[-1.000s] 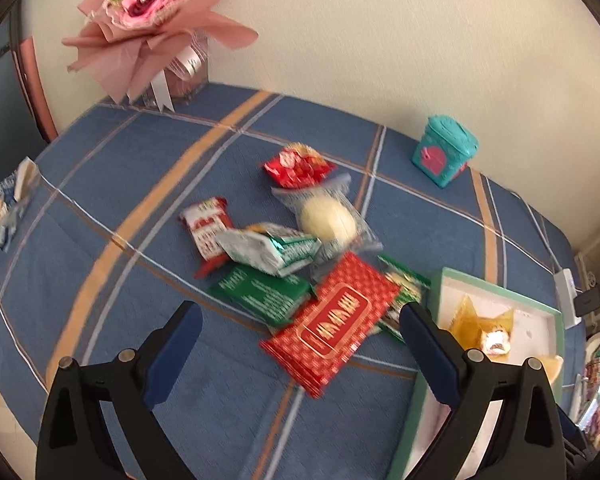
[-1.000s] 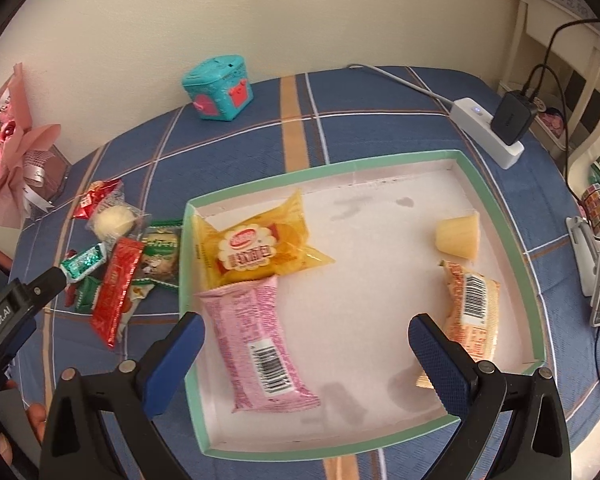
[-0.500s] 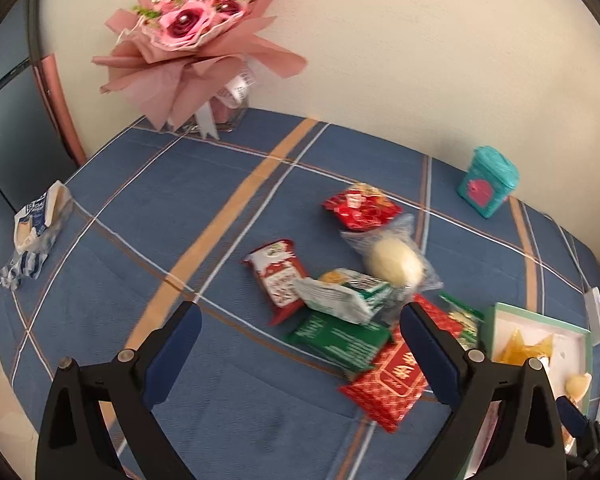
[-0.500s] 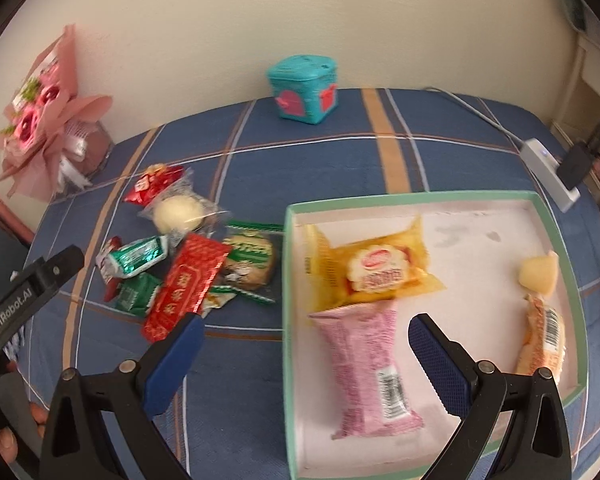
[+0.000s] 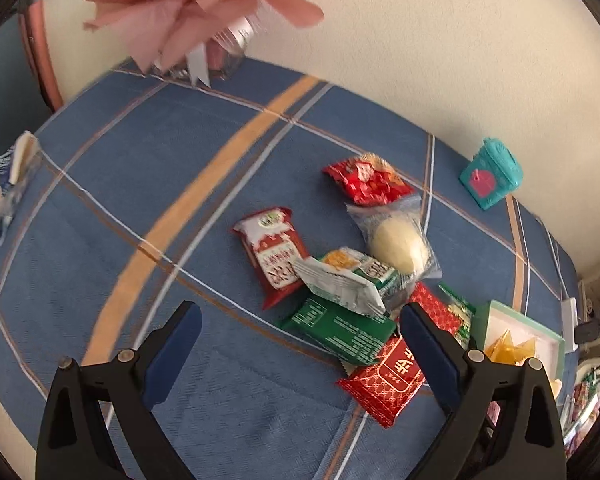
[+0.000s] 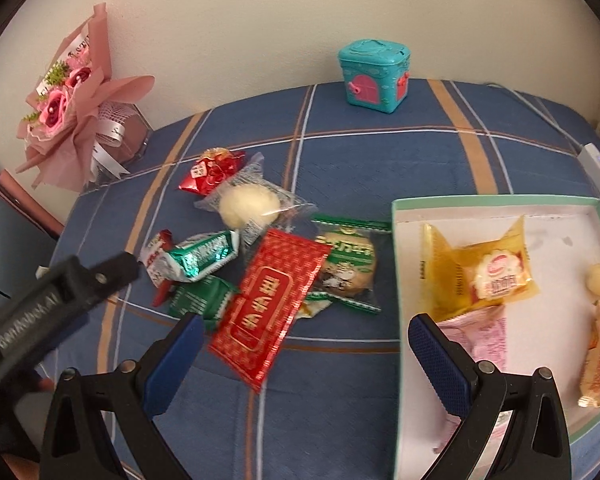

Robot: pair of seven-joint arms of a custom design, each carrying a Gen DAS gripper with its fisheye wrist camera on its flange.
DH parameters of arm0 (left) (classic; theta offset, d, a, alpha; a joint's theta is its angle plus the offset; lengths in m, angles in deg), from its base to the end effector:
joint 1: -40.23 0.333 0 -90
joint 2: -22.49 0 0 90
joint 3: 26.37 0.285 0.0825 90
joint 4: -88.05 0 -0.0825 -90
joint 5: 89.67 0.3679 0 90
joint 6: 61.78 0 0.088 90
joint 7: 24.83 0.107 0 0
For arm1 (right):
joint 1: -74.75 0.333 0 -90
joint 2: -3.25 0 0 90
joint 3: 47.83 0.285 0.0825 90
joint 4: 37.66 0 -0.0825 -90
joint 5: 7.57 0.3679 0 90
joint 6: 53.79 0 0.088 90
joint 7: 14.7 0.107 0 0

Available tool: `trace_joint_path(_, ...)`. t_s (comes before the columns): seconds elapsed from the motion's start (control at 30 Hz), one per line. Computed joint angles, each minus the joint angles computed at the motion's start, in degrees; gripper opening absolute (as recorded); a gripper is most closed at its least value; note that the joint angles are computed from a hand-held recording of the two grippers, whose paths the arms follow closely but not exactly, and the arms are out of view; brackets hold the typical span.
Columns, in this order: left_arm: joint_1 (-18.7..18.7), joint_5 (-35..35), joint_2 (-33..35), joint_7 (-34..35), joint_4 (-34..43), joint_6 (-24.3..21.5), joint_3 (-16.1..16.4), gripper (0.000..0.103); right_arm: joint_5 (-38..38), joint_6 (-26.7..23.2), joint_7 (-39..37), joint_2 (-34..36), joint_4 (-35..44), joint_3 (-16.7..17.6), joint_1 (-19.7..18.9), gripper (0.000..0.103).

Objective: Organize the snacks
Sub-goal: 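Grasp the green snack pack with left gripper while right gripper grasps the red gift packet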

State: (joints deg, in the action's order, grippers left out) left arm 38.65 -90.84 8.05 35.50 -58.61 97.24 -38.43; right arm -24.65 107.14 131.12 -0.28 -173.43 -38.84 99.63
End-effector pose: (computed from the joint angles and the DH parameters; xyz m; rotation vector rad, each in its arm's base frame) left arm 0.4510 -0.1082 0.3851 -2.2951 1.7079 -0.5950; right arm 0.4235 0.3017 0.3826 -1.7469 1.9772 -0.2377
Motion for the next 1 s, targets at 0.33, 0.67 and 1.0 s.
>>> trace_joint_path(0.33,-4.63,-14.03,10.12,15.57,6.42,-2.32,3.38,0.097,0.02,-4.26,-1.21,5.34,4.88,-0.14,0.69,0.103)
trace_joint_path(0.67,-4.47,-19.91,15.27,21.22,10.27,-4.12,2.99,0.089,0.21,-4.62,-2.70,8.53,7.09,-0.63,0.80,0.103)
trace_joint_path(1.0,-2.68,-17.70,12.61,18.94,8.53,-9.23,4.13,0.089,0.59,-5.14,-2.92,8.52,6.78,-0.83,0.81,0.103)
